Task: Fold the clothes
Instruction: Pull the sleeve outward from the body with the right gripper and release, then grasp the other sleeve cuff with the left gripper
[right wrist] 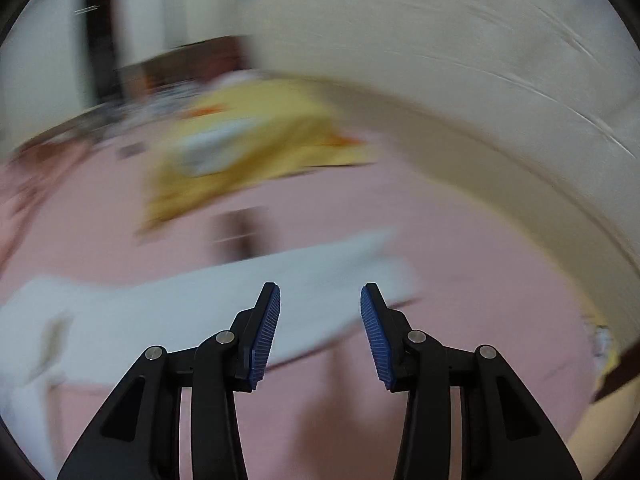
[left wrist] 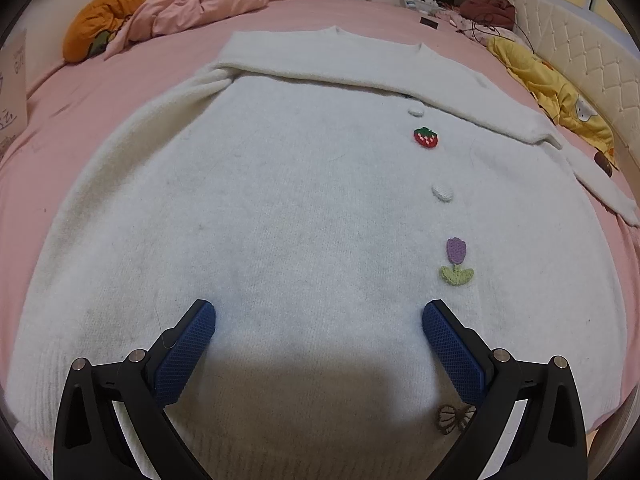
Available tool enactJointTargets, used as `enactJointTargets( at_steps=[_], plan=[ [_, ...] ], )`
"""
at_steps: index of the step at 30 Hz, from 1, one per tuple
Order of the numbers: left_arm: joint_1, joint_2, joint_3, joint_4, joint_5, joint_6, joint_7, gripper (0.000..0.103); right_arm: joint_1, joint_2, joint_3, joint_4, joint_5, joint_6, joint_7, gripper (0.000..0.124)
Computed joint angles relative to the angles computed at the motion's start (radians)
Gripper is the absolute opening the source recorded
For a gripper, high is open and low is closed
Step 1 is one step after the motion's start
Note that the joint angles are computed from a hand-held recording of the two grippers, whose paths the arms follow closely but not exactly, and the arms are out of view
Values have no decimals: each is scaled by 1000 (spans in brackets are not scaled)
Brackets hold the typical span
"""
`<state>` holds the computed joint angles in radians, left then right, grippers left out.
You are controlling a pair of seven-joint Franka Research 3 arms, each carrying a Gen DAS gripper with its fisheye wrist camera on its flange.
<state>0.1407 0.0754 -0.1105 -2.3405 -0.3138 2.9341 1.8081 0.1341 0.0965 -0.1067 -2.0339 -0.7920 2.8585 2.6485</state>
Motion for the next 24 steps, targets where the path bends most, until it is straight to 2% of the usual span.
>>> enactJointTargets(
  at_steps=[3,4,5,6,7,8,9,12,14,15,16,18,21,24],
  plan=[
    [0,-2,-1,-3,-1,1,1,103,63,29,125,-5,252,74,-246,43],
    [3,-5,-4,-1,-21,-4,13,103,88,47,172,0,340,83,-320,43],
    [12,-17,-17,-1,-96,-12,64,103,118,70,205,14,388,82,-358,43],
    [-4,-33,-11,0,-232,-18,170,103,170,94,218,32,379,69,-346,43],
    [16,-51,-41,-1,-371,-24,288,103,221,114,207,50,348,50,-313,43],
    [3,-70,-37,-9,-441,-24,356,103,292,138,184,76,296,0,-241,43],
    [-14,-86,-30,-24,-440,-15,374,103,333,156,172,92,287,-33,-204,43],
    [-54,-109,-5,-55,-314,-45,335,103,445,181,129,105,269,-125,-65,43],
    [-62,-94,4,-68,-62,-64,169,103,470,228,122,162,325,-244,-136,43],
    [-68,-90,10,-71,17,-56,113,103,473,228,126,157,290,-259,-119,44],
    [-75,-90,15,-73,35,-51,100,103,490,218,107,143,244,-245,-96,46],
    [-84,-88,27,-64,-9,-63,124,103,514,215,94,144,189,-288,-64,56],
    [-88,-88,36,-60,-75,-72,160,103,503,206,101,127,180,-276,-33,57],
    [-91,-90,37,-66,-44,-64,136,103,500,208,110,133,171,-285,-34,57]
  ],
)
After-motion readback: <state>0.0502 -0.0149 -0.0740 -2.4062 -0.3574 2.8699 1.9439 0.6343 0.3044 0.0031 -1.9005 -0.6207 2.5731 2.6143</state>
